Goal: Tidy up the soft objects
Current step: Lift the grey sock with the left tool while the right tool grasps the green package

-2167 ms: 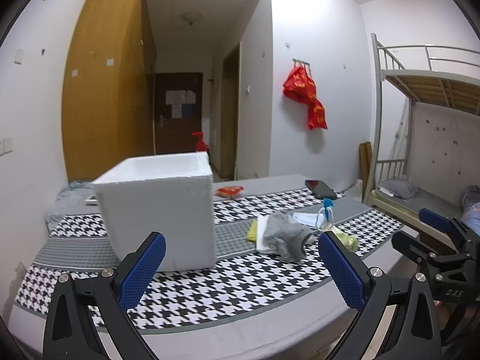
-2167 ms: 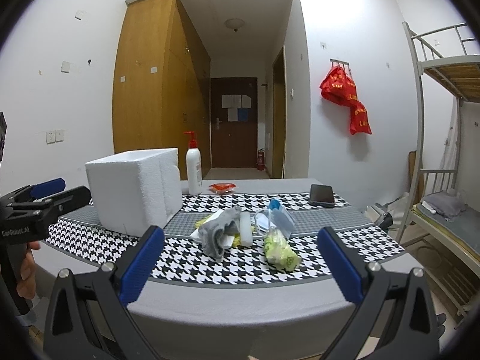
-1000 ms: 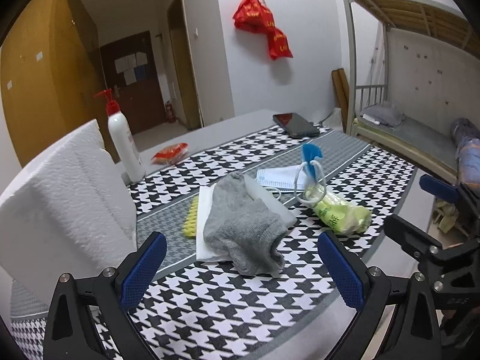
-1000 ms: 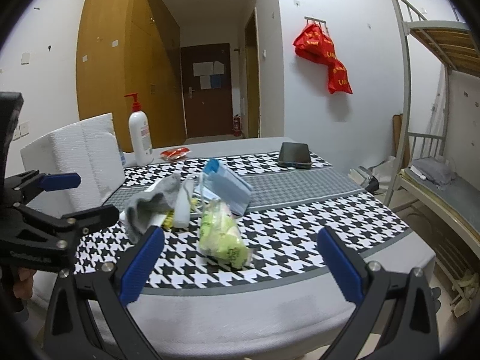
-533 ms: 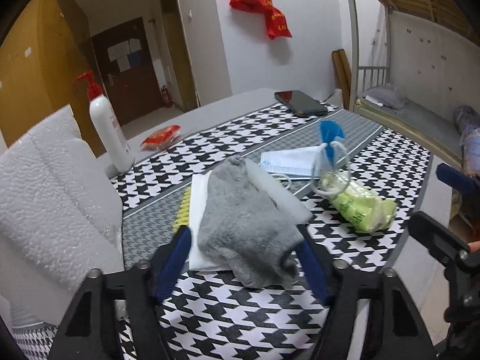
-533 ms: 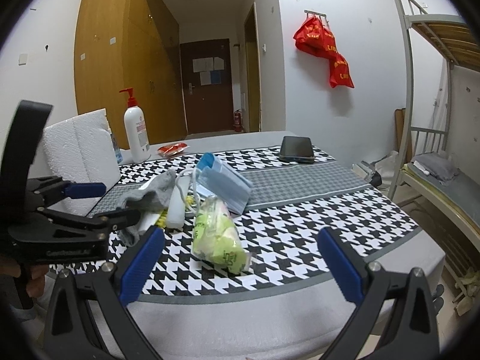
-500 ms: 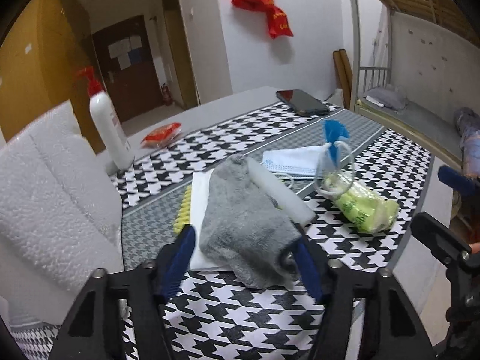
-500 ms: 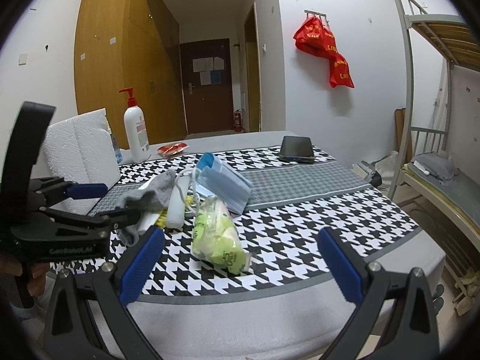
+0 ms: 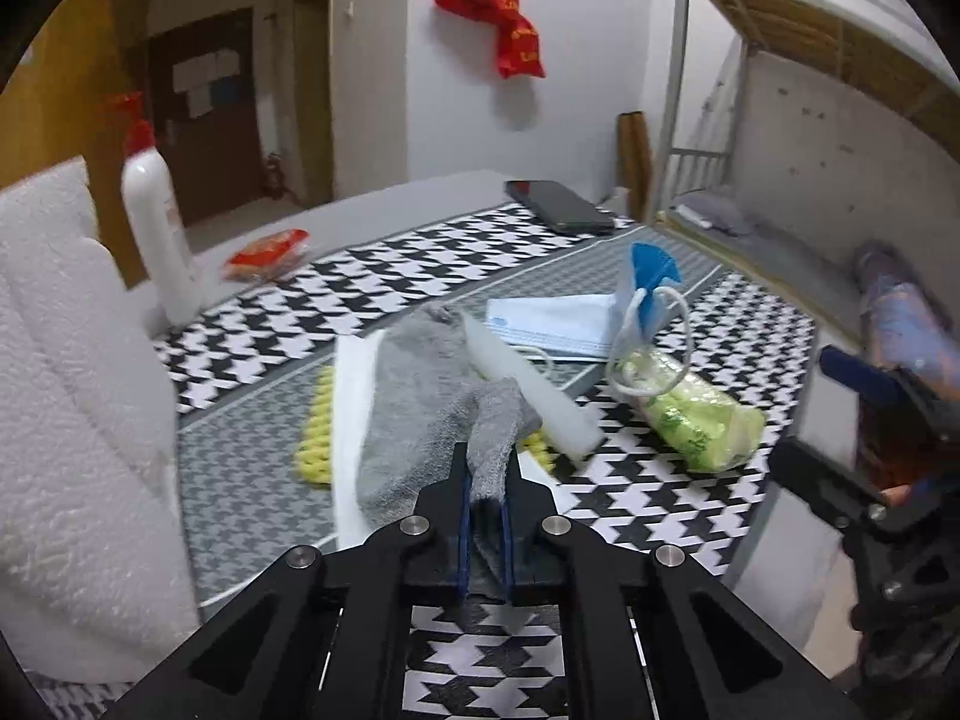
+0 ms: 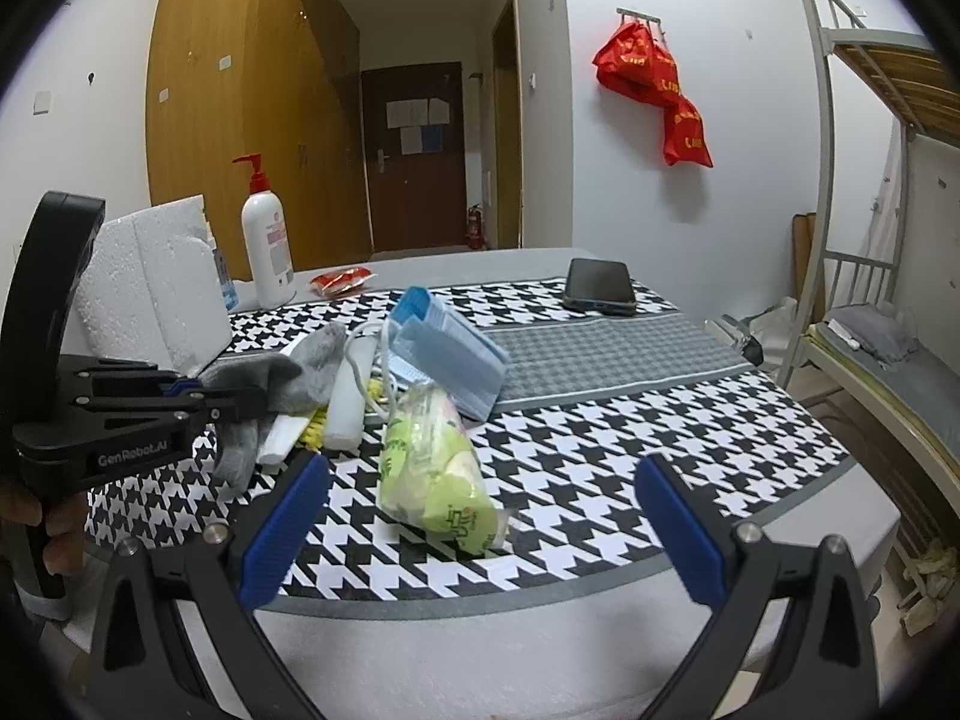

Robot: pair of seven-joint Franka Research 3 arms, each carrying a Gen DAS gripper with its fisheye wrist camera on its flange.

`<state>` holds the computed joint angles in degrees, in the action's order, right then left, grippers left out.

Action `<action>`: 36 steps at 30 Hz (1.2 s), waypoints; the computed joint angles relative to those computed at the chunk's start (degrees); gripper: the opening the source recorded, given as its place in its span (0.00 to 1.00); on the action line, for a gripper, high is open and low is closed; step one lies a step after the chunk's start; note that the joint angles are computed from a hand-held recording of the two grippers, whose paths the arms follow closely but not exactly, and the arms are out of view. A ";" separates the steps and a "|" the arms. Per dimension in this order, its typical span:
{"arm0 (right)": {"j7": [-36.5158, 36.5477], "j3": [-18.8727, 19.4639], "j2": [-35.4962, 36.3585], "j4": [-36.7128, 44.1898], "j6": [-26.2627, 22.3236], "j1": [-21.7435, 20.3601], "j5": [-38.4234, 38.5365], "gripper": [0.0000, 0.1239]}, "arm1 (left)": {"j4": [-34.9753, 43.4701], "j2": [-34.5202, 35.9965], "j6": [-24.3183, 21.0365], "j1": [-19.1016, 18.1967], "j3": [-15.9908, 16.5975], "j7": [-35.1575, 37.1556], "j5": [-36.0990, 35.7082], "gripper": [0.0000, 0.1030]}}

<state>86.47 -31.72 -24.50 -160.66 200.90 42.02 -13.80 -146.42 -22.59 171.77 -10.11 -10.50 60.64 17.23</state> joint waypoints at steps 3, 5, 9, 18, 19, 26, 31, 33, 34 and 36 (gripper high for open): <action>-0.21 -0.27 0.42 0.91 -1.27 0.81 -0.24 0.83 | -0.60 0.00 1.03 -2.85 3.06 2.08 -2.76 0.07; -0.81 -2.26 0.28 1.77 -2.92 3.30 -0.69 0.83 | -1.02 -0.26 1.60 -3.87 4.09 3.19 -4.13 0.07; -2.86 -2.32 0.87 3.14 -4.86 4.81 2.25 0.83 | -2.44 -1.37 3.75 -3.15 3.46 3.46 -4.72 0.07; -7.93 -1.02 2.93 5.63 -8.81 6.84 8.48 0.76 | -4.10 -2.86 6.77 -3.63 4.58 3.18 -5.75 0.07; -8.46 -0.52 3.19 5.92 -9.22 6.68 9.27 0.70 | -4.18 -2.94 7.06 -3.50 4.54 3.03 -5.70 0.07; -11.73 5.78 5.82 7.32 -11.24 2.21 14.91 0.52 | -4.22 -2.93 7.34 -3.20 4.43 2.37 -5.22 0.07; -13.79 8.76 6.27 7.97 -14.65 0.13 18.87 0.35 | -4.43 -3.04 7.85 -3.74 5.01 2.57 -5.25 0.07; -14.50 10.40 6.35 7.98 -15.18 -1.27 20.18 0.32 | -4.56 -3.15 8.07 -4.04 5.27 2.63 -5.34 0.07; -15.02 10.53 6.30 8.03 -15.45 -1.32 20.90 0.29 | -4.63 -3.21 8.24 -4.28 5.46 2.76 -5.36 0.07; -17.05 6.95 5.41 8.23 -16.73 2.37 22.98 0.26 | -4.99 -3.61 8.86 -4.07 5.27 2.67 -5.21 0.07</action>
<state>69.42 -24.77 -19.09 -152.44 184.17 44.39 9.18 -151.40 -26.19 180.62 -14.18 -5.24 63.31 12.02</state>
